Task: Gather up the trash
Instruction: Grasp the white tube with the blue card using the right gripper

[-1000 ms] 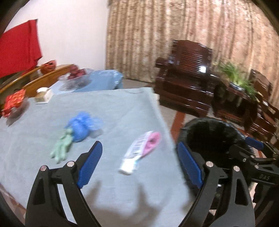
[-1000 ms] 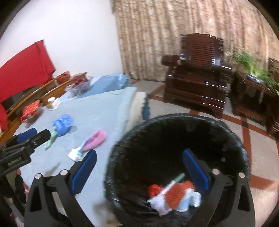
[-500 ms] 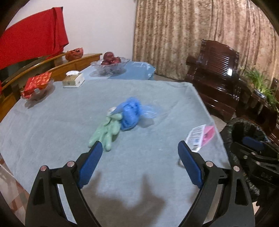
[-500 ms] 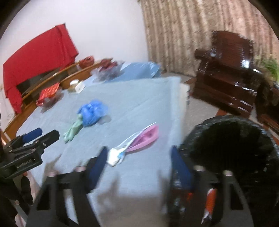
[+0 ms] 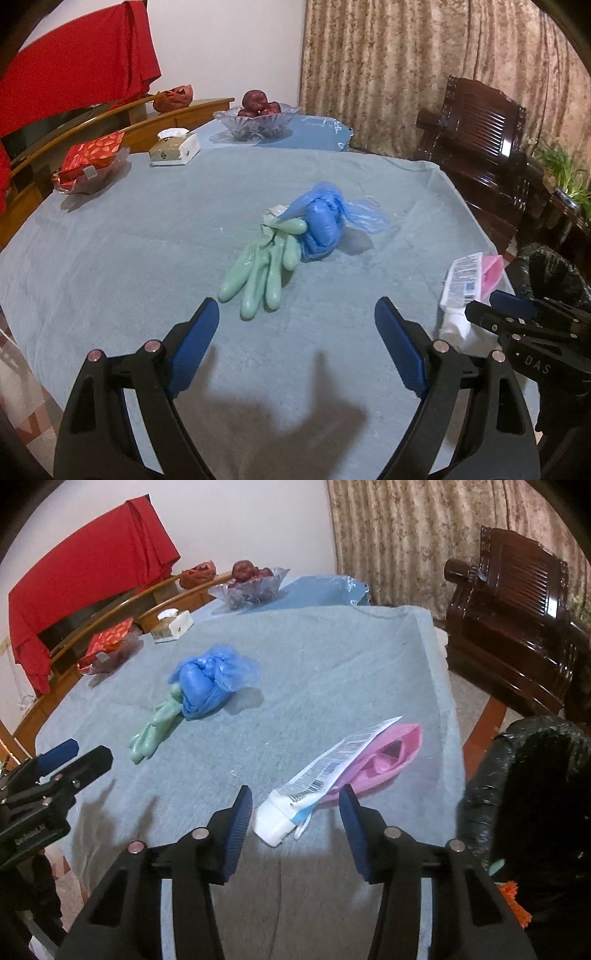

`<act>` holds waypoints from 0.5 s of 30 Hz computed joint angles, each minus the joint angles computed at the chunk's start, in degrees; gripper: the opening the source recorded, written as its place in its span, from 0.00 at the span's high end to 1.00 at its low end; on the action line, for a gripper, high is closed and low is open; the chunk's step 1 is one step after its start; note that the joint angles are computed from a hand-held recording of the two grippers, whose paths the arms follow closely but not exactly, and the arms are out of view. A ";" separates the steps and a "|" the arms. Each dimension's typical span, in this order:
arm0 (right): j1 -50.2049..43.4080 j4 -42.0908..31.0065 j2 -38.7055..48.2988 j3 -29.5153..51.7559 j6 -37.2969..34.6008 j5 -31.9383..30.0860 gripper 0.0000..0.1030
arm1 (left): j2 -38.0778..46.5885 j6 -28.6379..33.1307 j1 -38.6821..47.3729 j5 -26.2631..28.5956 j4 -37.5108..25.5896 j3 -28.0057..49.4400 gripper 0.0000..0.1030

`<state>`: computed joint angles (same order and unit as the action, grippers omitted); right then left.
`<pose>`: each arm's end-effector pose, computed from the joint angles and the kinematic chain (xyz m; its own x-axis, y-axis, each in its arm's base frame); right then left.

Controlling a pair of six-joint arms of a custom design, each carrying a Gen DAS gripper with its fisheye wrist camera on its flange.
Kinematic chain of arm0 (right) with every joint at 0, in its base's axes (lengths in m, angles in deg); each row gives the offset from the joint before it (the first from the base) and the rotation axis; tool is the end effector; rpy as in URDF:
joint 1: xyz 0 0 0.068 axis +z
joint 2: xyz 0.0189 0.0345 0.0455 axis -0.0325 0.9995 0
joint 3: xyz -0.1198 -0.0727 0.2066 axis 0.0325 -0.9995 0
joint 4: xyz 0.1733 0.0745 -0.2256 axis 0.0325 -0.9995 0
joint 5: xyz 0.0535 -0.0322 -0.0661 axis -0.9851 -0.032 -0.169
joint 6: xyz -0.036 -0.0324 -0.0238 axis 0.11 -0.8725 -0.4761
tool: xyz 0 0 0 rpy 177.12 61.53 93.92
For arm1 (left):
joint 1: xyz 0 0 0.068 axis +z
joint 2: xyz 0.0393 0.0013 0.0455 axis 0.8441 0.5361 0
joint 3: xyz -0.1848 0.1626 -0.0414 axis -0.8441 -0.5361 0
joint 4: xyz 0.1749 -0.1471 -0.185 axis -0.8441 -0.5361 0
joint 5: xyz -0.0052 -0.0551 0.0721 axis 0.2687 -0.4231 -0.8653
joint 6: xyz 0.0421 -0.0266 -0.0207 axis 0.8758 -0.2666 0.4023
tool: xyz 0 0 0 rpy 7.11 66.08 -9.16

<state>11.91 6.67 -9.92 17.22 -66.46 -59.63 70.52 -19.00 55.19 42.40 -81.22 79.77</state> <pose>0.1934 0.0464 0.0958 -0.7366 0.0688 -0.6729 -0.0436 0.9879 0.1487 0.2281 -0.0132 0.1019 -0.6596 0.0831 -0.7471 0.1536 0.9878 -0.0257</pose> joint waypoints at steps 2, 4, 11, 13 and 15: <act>0.22 1.90 3.30 0.98 0.23 -0.32 0.53 | 1.58 0.06 0.70 0.38 0.79 0.65 0.19; 0.50 3.78 6.30 1.90 0.56 -0.40 0.53 | 3.09 0.28 1.48 0.83 1.60 1.19 0.19; 1.42 7.26 11.60 4.47 1.01 -2.06 0.53 | 6.18 0.38 3.36 1.83 3.29 2.09 0.19; 1.94 8.23 12.79 5.03 0.97 -2.81 0.53 | 6.90 0.32 3.53 1.93 3.55 2.39 0.19; 1.89 9.42 14.17 5.59 1.30 -4.69 0.53 | 7.67 0.24 3.58 1.97 3.74 2.76 0.19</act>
